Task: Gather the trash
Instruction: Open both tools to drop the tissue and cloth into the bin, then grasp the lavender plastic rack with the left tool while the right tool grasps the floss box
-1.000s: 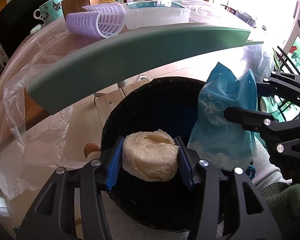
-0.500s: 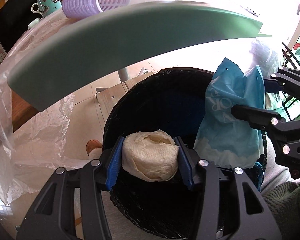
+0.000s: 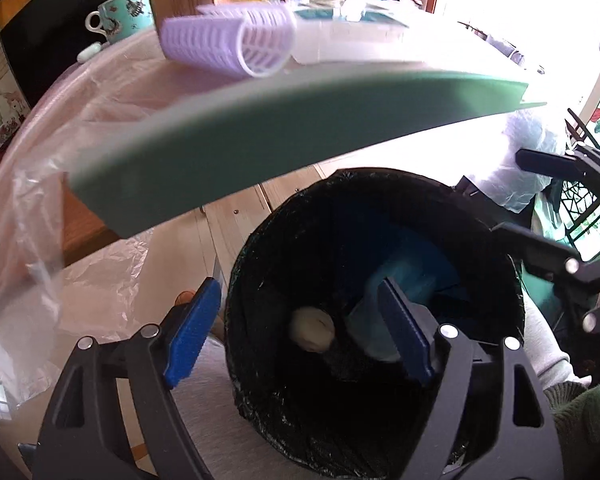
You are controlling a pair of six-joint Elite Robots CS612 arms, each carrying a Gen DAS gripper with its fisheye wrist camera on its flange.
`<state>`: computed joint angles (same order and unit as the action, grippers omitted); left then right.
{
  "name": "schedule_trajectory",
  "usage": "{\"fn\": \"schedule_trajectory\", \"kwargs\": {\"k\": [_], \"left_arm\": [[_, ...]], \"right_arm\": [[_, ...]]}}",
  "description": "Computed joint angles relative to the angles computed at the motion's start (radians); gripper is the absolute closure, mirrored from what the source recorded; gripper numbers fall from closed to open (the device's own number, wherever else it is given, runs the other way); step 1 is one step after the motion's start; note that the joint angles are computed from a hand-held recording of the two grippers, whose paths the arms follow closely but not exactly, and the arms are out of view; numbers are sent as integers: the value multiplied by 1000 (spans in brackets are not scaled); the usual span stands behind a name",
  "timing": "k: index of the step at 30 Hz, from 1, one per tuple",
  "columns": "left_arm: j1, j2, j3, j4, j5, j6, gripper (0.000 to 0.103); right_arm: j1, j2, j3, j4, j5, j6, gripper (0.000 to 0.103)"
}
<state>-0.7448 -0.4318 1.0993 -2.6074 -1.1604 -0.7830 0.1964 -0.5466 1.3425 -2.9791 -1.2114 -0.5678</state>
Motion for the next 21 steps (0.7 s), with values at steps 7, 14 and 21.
{"fn": "schedule_trajectory", "kwargs": {"k": [7, 14, 21], "left_arm": [[-12, -84, 113, -220, 66, -57, 5], [26, -91, 64, -232, 101, -115, 4], [76, -48, -17, -167, 17, -178, 4]], "right_arm": [[-18, -25, 9, -168, 70, 107, 7], [18, 21, -107, -132, 54, 181, 7], [55, 62, -192, -38, -10, 183, 7]]}}
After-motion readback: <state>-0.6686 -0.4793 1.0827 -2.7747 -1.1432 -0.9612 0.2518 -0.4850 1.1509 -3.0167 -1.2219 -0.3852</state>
